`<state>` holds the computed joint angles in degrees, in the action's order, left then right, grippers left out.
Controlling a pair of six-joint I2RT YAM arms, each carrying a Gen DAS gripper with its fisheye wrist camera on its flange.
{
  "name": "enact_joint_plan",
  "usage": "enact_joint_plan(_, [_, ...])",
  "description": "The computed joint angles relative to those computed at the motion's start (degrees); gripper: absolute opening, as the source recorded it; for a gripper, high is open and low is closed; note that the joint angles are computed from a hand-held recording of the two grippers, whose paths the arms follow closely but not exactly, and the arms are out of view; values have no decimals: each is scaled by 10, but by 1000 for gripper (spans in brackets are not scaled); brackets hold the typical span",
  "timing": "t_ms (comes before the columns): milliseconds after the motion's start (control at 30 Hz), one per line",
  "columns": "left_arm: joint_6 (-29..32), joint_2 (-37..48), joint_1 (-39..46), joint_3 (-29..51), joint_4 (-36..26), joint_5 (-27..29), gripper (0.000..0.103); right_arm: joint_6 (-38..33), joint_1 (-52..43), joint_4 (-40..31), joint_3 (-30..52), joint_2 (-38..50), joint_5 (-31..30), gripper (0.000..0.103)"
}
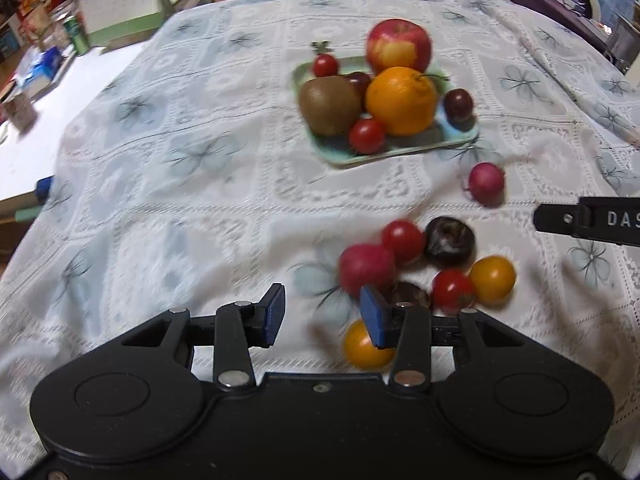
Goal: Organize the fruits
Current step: 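Grasp a red plum with the left tool while the right tool grasps the pink radish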
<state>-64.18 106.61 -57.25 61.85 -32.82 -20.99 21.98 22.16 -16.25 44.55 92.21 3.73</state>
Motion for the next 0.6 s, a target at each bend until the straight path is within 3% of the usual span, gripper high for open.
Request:
enact_joint_plan(233, [26, 55, 25, 31, 45, 17, 51, -6, -23, 16, 19, 29, -10, 44])
enact_joint_plan(600, [13, 100, 39, 46, 70, 46, 55, 1, -46, 38, 43, 79, -27, 44])
